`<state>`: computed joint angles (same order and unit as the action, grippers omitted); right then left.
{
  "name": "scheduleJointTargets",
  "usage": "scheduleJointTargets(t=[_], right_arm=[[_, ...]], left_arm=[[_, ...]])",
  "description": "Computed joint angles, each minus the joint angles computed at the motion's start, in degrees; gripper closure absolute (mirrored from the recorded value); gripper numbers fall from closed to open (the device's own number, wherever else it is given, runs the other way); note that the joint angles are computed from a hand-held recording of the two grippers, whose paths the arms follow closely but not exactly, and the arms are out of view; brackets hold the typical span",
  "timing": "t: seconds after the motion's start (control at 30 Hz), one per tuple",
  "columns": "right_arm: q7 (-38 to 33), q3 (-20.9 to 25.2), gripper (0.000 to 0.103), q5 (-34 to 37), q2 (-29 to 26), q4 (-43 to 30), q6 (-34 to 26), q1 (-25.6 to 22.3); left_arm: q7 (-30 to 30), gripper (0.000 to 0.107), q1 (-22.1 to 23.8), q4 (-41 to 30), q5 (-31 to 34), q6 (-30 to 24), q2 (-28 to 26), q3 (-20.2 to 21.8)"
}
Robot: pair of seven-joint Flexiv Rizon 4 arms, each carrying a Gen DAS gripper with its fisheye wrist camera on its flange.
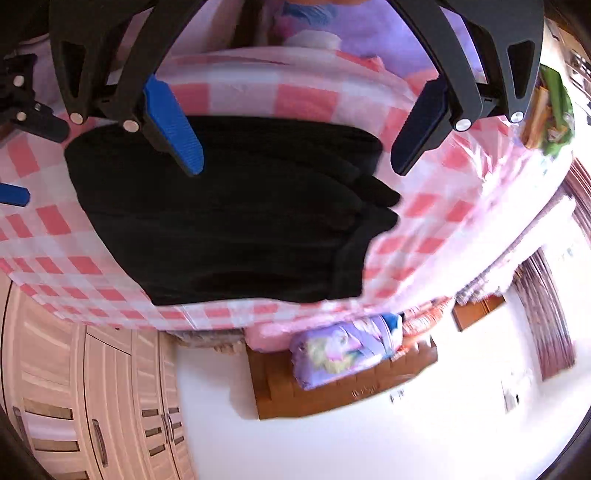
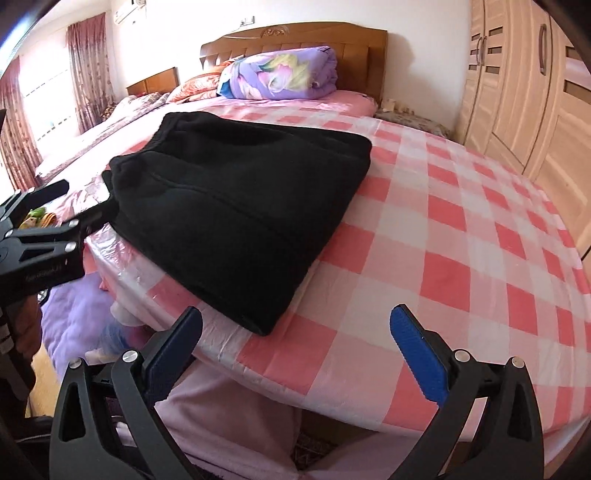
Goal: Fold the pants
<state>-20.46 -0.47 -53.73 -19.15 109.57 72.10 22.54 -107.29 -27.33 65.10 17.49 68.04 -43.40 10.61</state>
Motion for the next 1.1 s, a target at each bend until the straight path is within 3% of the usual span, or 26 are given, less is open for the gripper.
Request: scheduleJointTargets(t=[0.13,0.3,1.1], right_arm=[[-1.05,0.62,0.004,0.97,-0.54,-0.23,-0.54,-0.13],[-2.68,0.38,0.004,1.17,-1.06,-0.51,0.05,0.57],[-7.07,0.52,0.004,5.25,-1.68,-0.95,-0.02,1.78]], left_arm=[[-2.50,0.005,-1.46,-0.62,1.14,-2.12,-0.38,1.58],[-0.69,0.005,0.19,1.24,-0.03,-0.41,0.28,-1.45],[0.46,0.005,0.00,1.81,-1.21,-0.39,0.11,-1.14]])
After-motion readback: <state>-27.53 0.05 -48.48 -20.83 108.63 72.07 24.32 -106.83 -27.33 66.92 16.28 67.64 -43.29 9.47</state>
